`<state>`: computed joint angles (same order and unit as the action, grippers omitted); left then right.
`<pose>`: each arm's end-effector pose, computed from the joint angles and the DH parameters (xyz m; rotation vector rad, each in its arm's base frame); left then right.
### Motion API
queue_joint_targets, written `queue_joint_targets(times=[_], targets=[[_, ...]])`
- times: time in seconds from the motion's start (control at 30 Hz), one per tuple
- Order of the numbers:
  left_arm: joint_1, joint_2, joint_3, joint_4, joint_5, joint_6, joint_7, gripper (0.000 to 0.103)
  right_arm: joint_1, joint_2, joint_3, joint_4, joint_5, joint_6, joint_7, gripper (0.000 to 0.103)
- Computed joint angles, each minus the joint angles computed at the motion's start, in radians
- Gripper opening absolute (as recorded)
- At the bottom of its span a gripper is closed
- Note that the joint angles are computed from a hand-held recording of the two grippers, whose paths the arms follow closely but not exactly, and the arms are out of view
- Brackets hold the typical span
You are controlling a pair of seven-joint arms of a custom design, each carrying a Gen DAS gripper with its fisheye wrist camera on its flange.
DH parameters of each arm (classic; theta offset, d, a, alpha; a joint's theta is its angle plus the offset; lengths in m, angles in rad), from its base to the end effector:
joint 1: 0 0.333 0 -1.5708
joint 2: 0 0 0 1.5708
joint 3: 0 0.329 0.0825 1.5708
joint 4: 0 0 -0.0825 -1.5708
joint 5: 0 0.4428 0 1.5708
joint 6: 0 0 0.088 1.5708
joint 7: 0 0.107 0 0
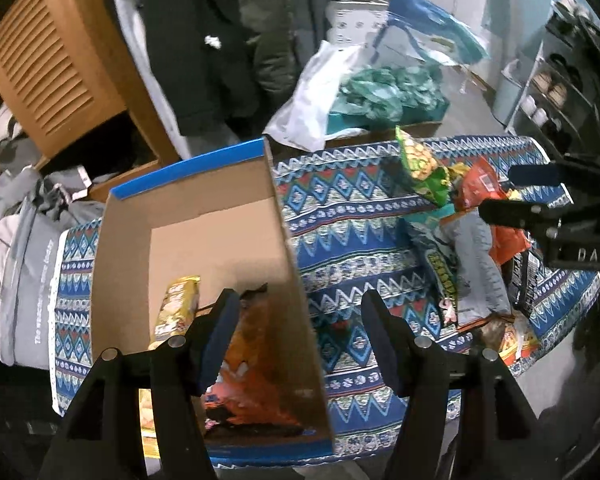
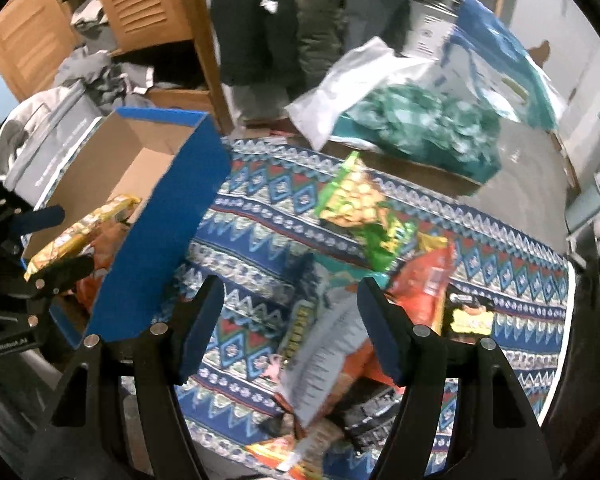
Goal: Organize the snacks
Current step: 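Grasp the white-and-orange bag with the left tool while the right tool grasps the red bag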
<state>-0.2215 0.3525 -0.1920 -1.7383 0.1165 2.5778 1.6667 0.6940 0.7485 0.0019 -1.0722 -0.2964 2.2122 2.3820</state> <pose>0.6857 -0.2877 0.4158 -1.3414 2.4359 -0.5489 0.6638 0.5411 0.4244 -1.9487 1.9198 -0.3903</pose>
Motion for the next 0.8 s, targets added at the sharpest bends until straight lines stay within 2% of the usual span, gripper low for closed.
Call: queue_joint_targets(times=[0.4,0.8], targets=[[-0.038,0.045,-0.022,0.053,-0.006,-0.057,0.02,0.065,-0.048,-0.22,0.004,-0.364,-0.05,0.131,0.142,0.07],[-0.096,0.136,-0.023,0.156,0.014,-0.116,0.009,0.065,-0.125,-0.296,0.034,-0.552,-0.023,0.202,0.21,0.07]])
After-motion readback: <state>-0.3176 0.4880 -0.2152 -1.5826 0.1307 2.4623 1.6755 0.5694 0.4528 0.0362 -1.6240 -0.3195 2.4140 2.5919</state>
